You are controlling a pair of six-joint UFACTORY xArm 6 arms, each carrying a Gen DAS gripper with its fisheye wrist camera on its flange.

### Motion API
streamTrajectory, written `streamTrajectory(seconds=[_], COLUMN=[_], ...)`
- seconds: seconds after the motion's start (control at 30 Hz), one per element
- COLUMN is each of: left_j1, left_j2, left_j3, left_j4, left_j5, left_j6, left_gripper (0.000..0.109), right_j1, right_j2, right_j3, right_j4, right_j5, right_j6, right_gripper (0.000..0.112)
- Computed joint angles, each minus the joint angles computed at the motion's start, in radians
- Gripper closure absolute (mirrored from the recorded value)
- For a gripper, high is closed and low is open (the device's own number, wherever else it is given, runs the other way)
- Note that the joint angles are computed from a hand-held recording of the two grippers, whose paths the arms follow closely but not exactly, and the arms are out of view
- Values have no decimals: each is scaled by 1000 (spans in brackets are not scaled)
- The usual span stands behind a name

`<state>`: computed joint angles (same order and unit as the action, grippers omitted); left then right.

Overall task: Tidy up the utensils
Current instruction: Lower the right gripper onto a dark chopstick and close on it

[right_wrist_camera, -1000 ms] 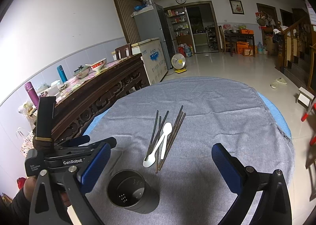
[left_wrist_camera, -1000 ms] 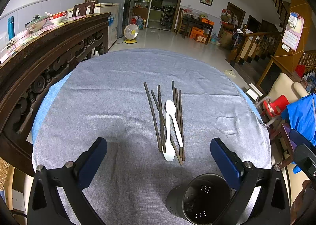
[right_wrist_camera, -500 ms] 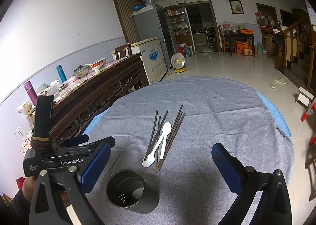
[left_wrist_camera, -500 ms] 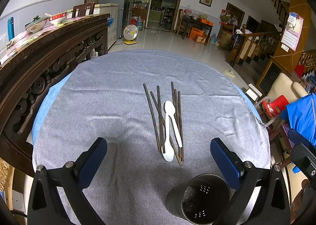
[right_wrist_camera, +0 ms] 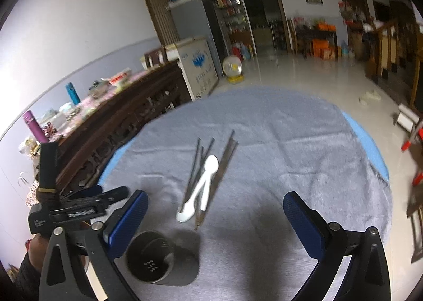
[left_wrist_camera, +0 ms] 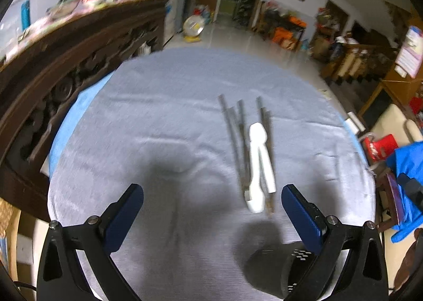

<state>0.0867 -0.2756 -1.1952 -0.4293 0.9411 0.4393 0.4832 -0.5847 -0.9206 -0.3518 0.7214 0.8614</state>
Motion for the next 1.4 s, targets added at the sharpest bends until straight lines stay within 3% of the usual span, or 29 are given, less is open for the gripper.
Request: streamTrajectory(seconds=[0.1, 0.3, 0.5, 0.93, 1.3, 1.33, 1.4], left_j1=[5, 6, 2, -4, -6, -6, -6], left_j2=[54, 130, 207, 311, 314, 317, 315], left_j3=[-27, -80, -140, -223, -228, -233, -230], left_j4=[50, 75, 65, 60, 63, 65, 65], left_j5=[16, 57, 75, 117, 127, 129, 123], left_j6=[-22, -19, -20, -47, -52, -52, -51], left_gripper=[6, 6, 6, 6, 6, 6, 6], right_j1=[-90, -210, -277, -296, -240, -236, -242], right_j2=[48, 203, 403, 957, 1147, 1157, 1144], right_j3=[-2, -75, -240, -906, -1196, -1215, -1206], right_j4=[199, 424, 528, 530, 426, 405, 378], right_j5=[-8, 50, 132, 468, 674, 700, 722], right_j6=[-155, -362, -454, -452, -431, -438, -445], right_gripper=[9, 10, 24, 60, 89, 100, 101])
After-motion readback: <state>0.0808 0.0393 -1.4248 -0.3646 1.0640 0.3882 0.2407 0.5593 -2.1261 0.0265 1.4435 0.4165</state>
